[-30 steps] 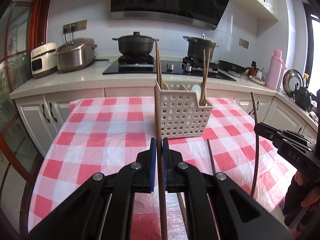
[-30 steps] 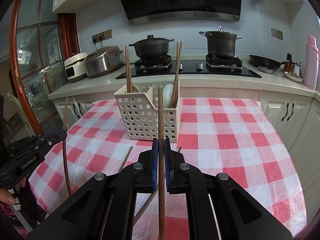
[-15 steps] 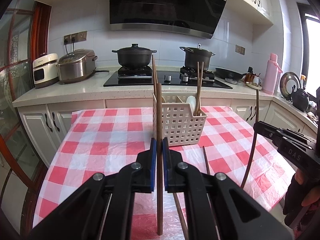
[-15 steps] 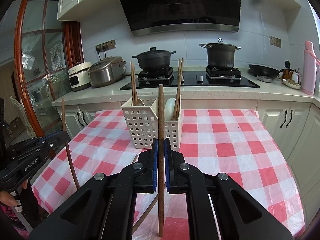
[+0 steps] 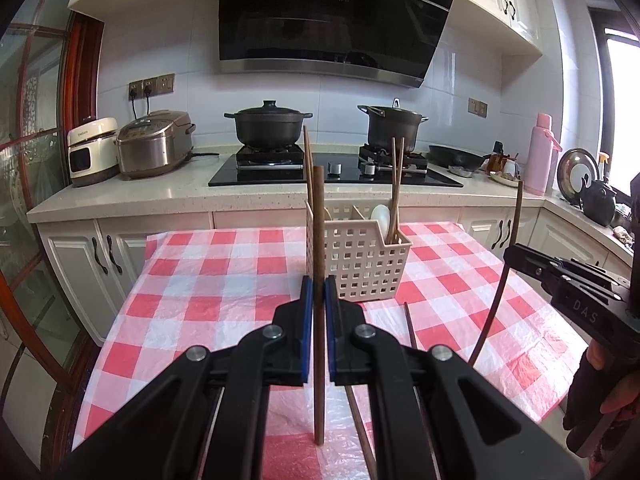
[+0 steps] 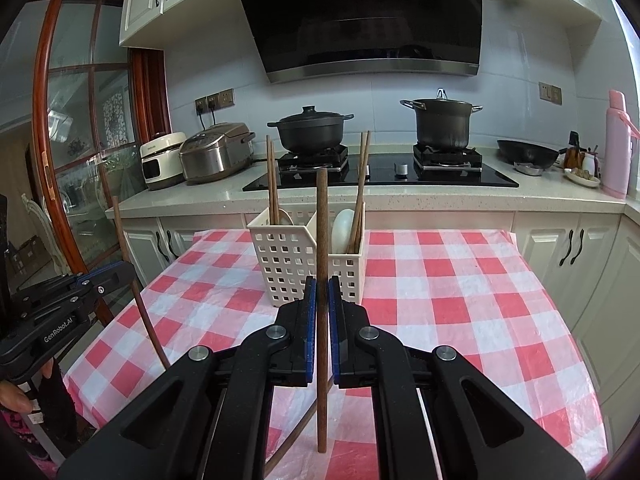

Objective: Organize utensils
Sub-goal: 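Lift both chopsticks upright and carry them toward the white caddy, then lower both chopsticks into the white caddy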

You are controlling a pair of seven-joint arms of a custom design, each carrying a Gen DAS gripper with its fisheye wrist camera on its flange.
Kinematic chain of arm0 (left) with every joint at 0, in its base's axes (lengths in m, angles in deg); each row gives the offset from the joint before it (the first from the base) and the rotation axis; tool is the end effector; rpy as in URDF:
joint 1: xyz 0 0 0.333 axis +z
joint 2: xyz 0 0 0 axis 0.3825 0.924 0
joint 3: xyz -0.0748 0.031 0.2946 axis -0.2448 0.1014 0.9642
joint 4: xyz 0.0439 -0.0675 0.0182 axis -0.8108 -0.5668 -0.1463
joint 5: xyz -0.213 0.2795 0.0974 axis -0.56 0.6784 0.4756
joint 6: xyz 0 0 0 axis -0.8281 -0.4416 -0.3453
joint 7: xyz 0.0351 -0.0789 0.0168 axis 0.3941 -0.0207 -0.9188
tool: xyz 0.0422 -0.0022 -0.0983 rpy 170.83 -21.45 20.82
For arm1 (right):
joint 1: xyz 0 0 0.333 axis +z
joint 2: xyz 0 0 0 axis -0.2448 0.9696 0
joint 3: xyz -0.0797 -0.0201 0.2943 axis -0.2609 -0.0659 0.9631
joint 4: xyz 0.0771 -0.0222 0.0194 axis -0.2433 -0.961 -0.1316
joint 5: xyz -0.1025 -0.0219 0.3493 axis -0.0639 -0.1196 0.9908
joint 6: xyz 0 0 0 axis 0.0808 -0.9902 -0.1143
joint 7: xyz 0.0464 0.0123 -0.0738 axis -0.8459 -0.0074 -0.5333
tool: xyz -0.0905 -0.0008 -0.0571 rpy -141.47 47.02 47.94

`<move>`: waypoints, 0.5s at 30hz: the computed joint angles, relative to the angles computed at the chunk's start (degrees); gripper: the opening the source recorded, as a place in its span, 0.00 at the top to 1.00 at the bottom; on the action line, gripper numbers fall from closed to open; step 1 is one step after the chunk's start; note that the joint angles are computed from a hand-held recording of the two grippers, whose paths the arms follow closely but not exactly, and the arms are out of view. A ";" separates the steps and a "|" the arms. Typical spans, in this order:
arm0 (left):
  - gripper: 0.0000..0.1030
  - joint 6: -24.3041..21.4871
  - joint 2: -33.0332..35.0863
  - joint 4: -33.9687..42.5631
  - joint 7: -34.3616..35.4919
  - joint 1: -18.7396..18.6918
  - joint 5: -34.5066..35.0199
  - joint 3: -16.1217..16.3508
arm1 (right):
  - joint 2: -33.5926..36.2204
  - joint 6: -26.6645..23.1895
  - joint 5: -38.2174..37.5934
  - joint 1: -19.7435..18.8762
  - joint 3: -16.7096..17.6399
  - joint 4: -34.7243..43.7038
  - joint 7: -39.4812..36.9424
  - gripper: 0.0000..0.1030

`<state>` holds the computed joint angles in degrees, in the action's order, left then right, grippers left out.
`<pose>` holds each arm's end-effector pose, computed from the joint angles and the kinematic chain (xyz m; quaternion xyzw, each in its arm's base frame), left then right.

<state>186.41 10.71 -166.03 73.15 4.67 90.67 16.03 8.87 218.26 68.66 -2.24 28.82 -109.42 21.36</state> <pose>0.4446 -0.3142 0.5241 -0.6578 0.5245 -0.3520 0.4104 0.5227 0.0669 0.5201 -0.7242 0.4168 -0.2137 0.5060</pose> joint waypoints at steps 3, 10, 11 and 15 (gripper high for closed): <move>0.94 -0.22 -0.26 0.22 -0.08 0.06 0.87 -0.02 | 0.08 0.13 0.34 0.13 0.10 0.32 -0.45 0.94; 0.94 0.16 0.30 1.75 1.63 0.57 1.08 0.31 | 1.24 0.65 0.92 0.35 0.46 2.30 -1.49 0.94; 0.94 0.25 0.45 2.01 1.88 0.61 1.11 0.39 | 1.36 0.75 1.11 0.37 0.51 2.60 -1.72 0.94; 0.94 1.06 1.23 3.50 3.43 0.79 1.29 0.78 | 2.25 0.66 2.89 0.21 0.50 4.44 -3.49 0.94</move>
<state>187.48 11.95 -162.53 76.58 5.46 91.96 16.81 11.11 218.93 71.55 -2.03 29.32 -104.97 17.86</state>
